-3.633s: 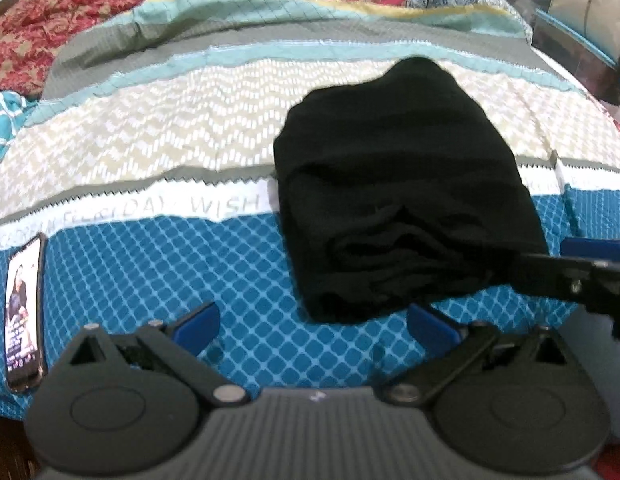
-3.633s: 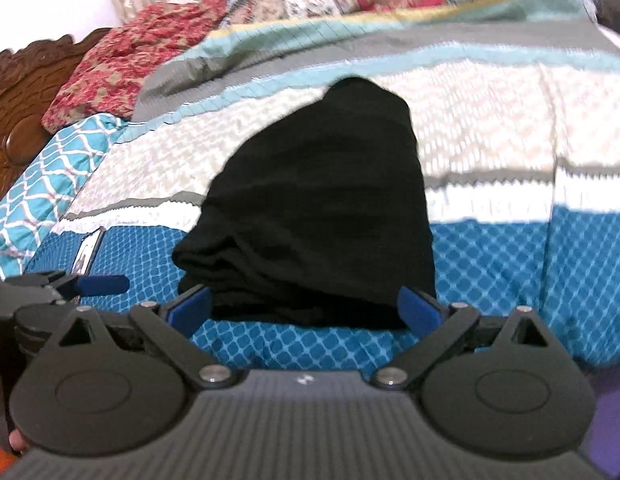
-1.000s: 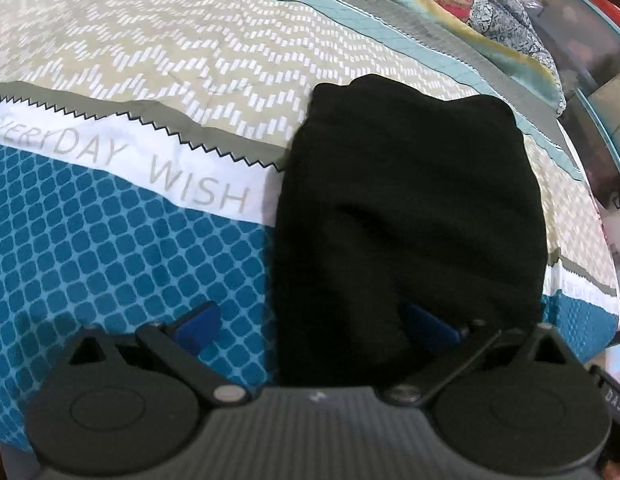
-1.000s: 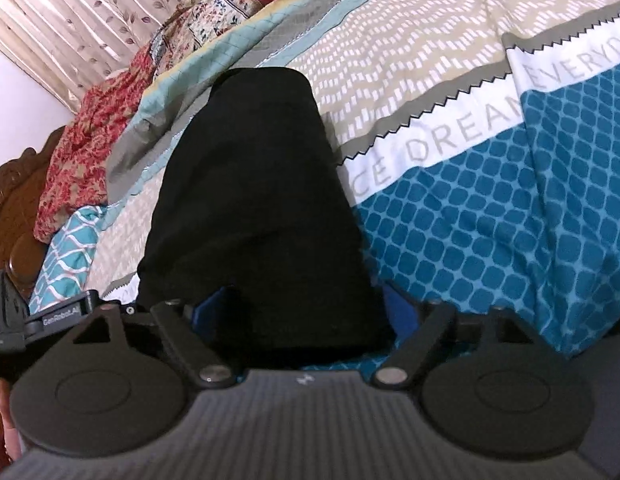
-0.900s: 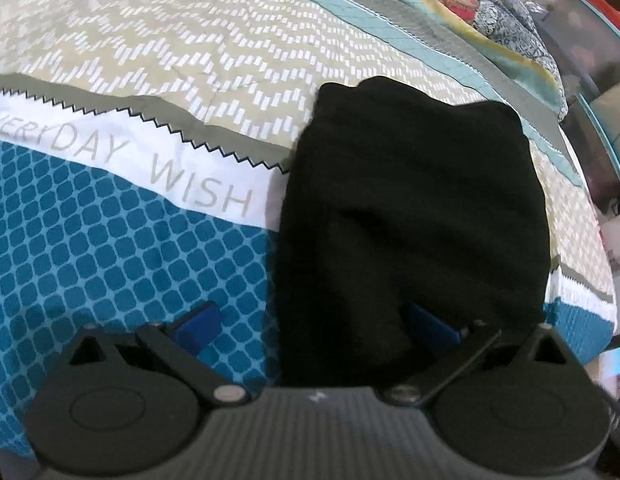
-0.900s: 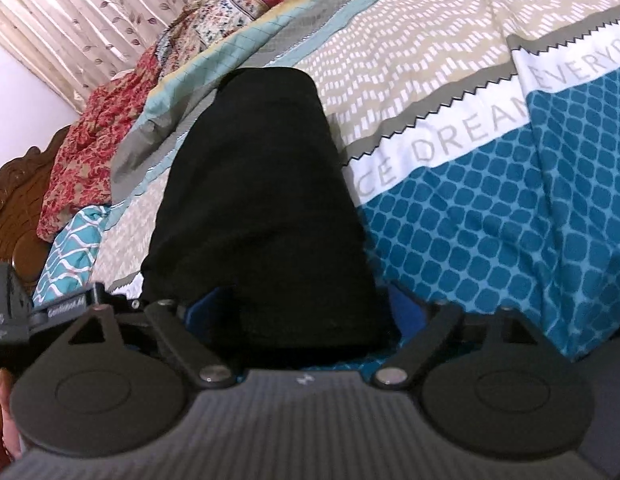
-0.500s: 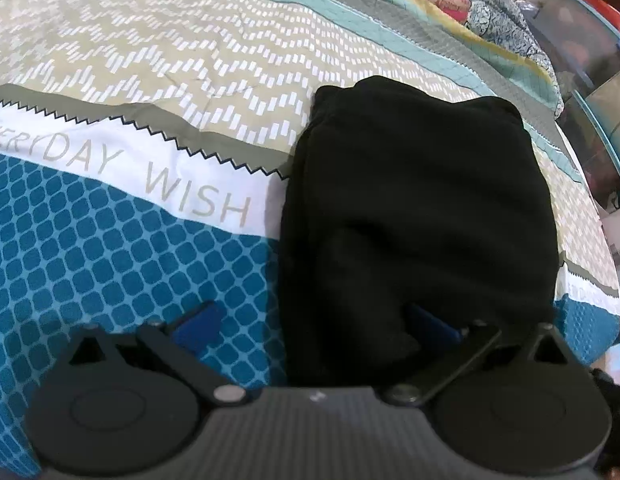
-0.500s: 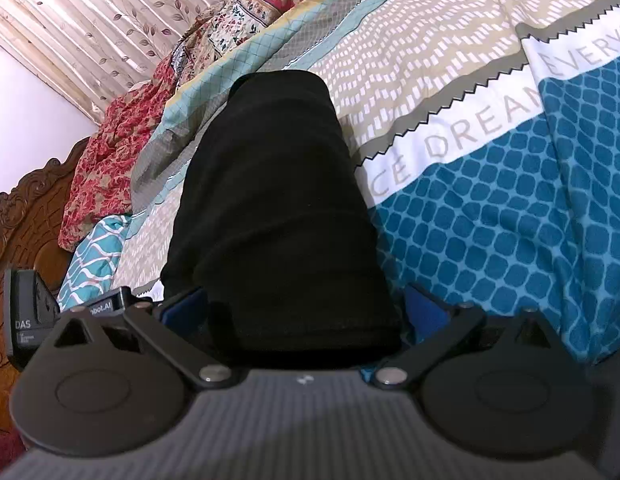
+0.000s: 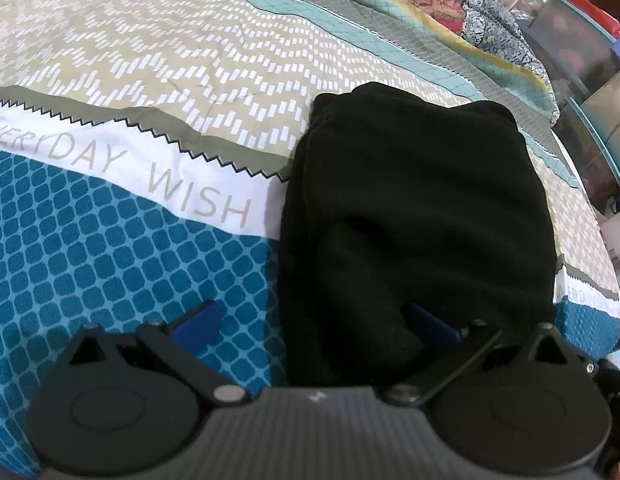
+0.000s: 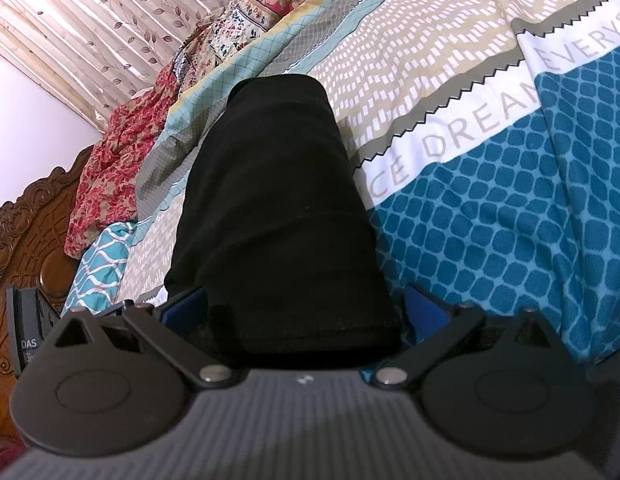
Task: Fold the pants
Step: 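Straighten the folded pants edges with both grippers, then grasp the folded black pants bundle with both grippers and lift it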
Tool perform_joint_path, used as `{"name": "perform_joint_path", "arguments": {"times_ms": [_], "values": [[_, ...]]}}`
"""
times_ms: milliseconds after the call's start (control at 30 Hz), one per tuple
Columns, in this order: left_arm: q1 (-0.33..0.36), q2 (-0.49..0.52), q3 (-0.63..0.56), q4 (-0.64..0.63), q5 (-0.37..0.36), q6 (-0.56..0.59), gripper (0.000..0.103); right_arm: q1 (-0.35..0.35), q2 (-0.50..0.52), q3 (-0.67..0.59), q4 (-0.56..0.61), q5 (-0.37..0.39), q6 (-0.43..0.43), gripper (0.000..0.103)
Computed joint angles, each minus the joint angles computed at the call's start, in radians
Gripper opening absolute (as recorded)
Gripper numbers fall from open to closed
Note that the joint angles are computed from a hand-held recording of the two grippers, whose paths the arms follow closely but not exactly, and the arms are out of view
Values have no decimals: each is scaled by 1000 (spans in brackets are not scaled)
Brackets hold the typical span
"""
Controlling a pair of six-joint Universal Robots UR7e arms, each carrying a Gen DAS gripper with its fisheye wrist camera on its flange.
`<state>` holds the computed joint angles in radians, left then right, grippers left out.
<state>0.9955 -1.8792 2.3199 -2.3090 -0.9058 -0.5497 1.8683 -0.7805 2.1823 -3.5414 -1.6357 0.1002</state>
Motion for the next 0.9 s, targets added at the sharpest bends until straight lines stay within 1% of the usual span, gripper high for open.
{"name": "perform_joint_path", "arguments": {"times_ms": [367,633,767,900], "values": [[-2,-4,-2,8,-3,-7,103,1,2,1,-3,-1,0,103],[12,-24,-11,22,-41,-3,103,2,4,1,-7,-2,2,103],[-3,-39,-6,46,-32,-21,103,3,4,1,-8,-5,1,103],[-24,-30,-5,74,-4,-43,103,3,-3,4,-1,-6,-6,103]]}}
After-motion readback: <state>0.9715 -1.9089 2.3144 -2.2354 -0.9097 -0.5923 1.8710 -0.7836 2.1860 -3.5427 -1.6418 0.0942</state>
